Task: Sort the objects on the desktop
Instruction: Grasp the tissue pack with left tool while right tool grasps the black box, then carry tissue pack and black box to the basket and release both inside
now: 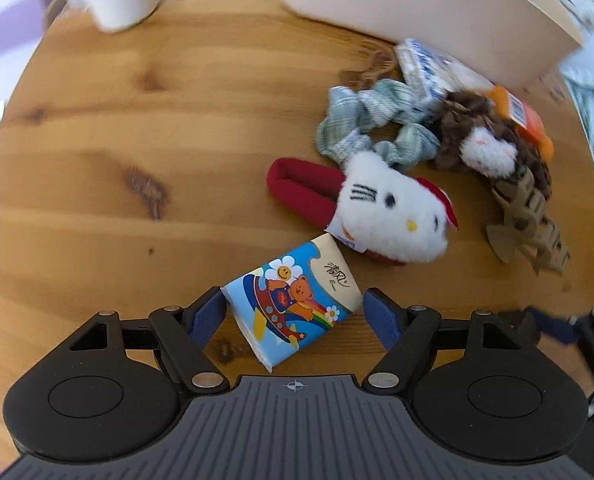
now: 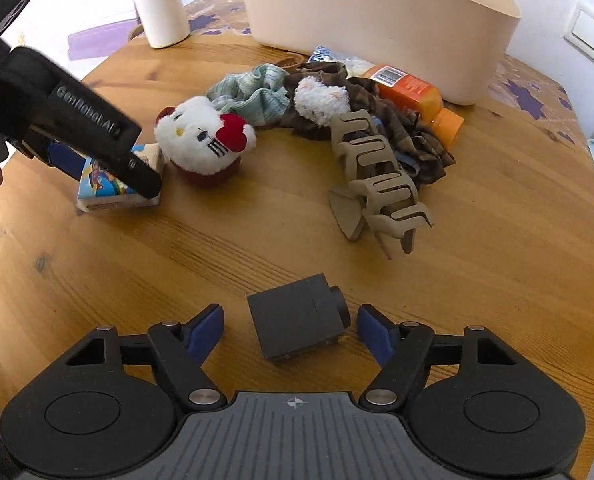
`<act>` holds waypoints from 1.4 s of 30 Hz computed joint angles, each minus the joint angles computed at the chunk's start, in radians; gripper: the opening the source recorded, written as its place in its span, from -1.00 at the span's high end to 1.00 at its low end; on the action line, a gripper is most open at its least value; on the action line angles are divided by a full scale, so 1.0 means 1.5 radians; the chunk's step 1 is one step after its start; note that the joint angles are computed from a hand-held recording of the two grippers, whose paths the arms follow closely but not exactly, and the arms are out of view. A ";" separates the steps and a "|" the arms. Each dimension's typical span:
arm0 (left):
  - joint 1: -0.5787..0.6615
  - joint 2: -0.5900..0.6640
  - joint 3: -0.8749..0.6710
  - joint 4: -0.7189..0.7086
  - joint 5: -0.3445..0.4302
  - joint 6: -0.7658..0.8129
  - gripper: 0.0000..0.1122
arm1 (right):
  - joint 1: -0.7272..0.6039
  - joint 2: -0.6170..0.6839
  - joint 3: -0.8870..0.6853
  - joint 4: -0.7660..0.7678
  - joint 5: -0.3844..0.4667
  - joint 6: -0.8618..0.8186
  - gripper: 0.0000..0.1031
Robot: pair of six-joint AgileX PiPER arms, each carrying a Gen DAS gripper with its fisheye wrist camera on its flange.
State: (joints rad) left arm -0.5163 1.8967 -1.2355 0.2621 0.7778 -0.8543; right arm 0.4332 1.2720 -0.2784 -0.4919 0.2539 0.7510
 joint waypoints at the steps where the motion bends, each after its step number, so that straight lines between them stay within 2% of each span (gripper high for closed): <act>1: 0.002 -0.001 0.004 -0.006 -0.004 -0.010 -0.39 | 0.002 -0.002 0.000 0.000 0.001 -0.003 -0.43; 5: 0.005 -0.007 0.021 -0.015 -0.031 -0.018 -0.40 | -0.011 -0.010 0.001 0.019 0.006 -0.044 -0.36; 7: 0.007 -0.002 0.011 -0.034 -0.020 0.013 -0.39 | -0.021 -0.013 0.002 0.023 0.006 -0.061 -0.36; 12: 0.026 0.001 -0.001 -0.115 0.005 0.175 -0.40 | -0.051 -0.014 0.003 0.059 -0.002 -0.156 -0.35; 15: 0.025 0.007 -0.009 -0.111 0.020 0.263 -0.40 | -0.056 -0.016 0.006 0.068 -0.007 -0.189 -0.31; 17: 0.020 0.016 -0.022 -0.094 0.037 0.320 -0.40 | -0.060 -0.018 0.008 0.086 -0.012 -0.215 -0.22; 20: 0.008 0.029 -0.037 -0.055 0.050 0.372 -0.40 | -0.066 -0.021 0.008 0.132 -0.019 -0.276 0.07; 21: 0.004 0.031 -0.038 -0.044 0.048 0.378 -0.40 | -0.066 -0.024 0.008 0.143 -0.017 -0.290 0.19; 23: -0.001 0.031 -0.034 -0.027 0.034 0.386 -0.36 | -0.069 -0.020 0.005 0.160 -0.017 -0.312 0.20; 25: -0.009 0.029 -0.027 -0.001 0.016 0.382 -0.14 | -0.066 -0.026 0.008 0.147 -0.015 -0.297 0.20; 28: -0.011 0.026 -0.026 0.003 0.003 0.395 0.05 | -0.063 -0.040 0.014 0.142 -0.005 -0.281 0.20; 32: -0.008 0.022 -0.021 -0.015 -0.009 0.410 0.10 | -0.077 -0.089 0.022 0.210 0.019 -0.349 0.20; 42: 0.029 -0.044 0.050 -0.042 -0.084 0.446 0.14 | -0.135 -0.181 -0.004 0.298 0.084 -0.475 0.20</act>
